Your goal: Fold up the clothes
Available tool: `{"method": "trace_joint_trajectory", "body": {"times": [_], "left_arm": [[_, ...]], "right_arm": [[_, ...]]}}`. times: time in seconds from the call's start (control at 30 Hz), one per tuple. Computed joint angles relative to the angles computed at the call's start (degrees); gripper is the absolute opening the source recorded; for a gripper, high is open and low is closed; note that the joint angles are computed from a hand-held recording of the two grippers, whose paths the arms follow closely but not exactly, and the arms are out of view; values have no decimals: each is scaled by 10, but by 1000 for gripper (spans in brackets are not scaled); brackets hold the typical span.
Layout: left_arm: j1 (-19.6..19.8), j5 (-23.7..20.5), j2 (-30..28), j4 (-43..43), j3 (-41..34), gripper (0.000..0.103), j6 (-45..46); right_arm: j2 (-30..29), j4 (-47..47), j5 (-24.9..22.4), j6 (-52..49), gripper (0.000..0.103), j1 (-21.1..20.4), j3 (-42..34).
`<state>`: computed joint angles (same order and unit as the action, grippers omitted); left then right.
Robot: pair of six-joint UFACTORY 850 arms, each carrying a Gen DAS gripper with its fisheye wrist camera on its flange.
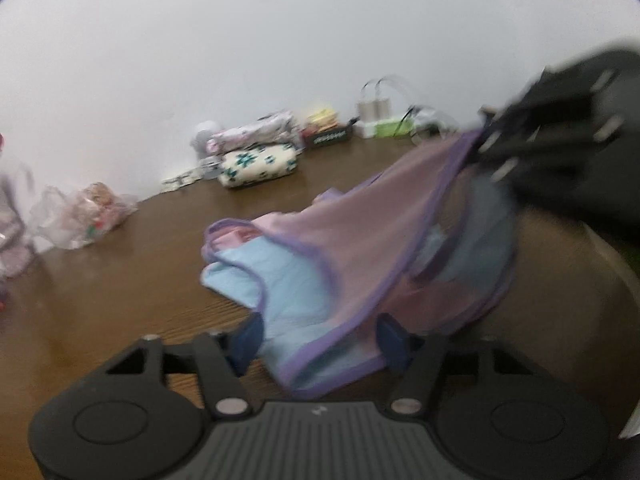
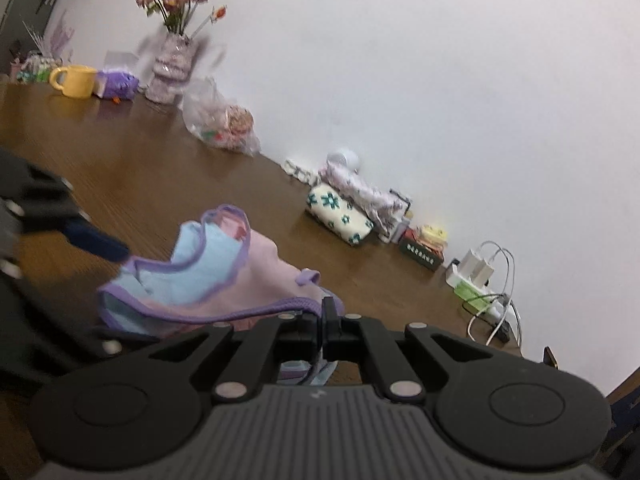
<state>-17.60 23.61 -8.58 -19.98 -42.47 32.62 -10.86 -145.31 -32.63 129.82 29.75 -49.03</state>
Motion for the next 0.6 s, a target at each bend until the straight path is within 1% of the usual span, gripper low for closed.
{"method": "trace_joint_trajectory", "body": {"times": [0.07,0.1,0.17,0.23,0.3,0.33,0.37,0.4,0.43,0.5,0.57,0.6], "left_arm": [[-10,15,-10,-73,-6,43,87],[-12,19,-12,-84,-6,41,108],[-14,24,-7,-62,1,40,104],[-20,34,-4,-48,8,42,103],[-29,53,-7,-57,12,41,125],[-33,59,-11,-73,10,26,144],[-35,56,-17,-100,5,2,167],[-32,51,-22,-117,-1,3,176],[-27,47,-27,-127,-7,2,176],[-17,55,-24,-119,-6,1,146],[-4,61,-13,-101,-2,1,87],[3,61,-7,-88,-1,1,51]], "right_arm": [[17,-3,-1,3,2,2,11],[25,-3,-1,2,2,3,17],[33,4,-2,-1,2,4,23],[30,20,2,-14,2,6,23],[25,33,5,-24,2,10,23],[23,37,2,-26,2,12,24],[21,40,-2,-26,2,14,25],[19,43,-6,-27,2,16,27],[17,51,-13,-34,2,18,29],[12,69,-29,-52,3,22,33],[5,76,-48,-61,9,26,39],[0,75,-61,-63,22,29,43]]}}
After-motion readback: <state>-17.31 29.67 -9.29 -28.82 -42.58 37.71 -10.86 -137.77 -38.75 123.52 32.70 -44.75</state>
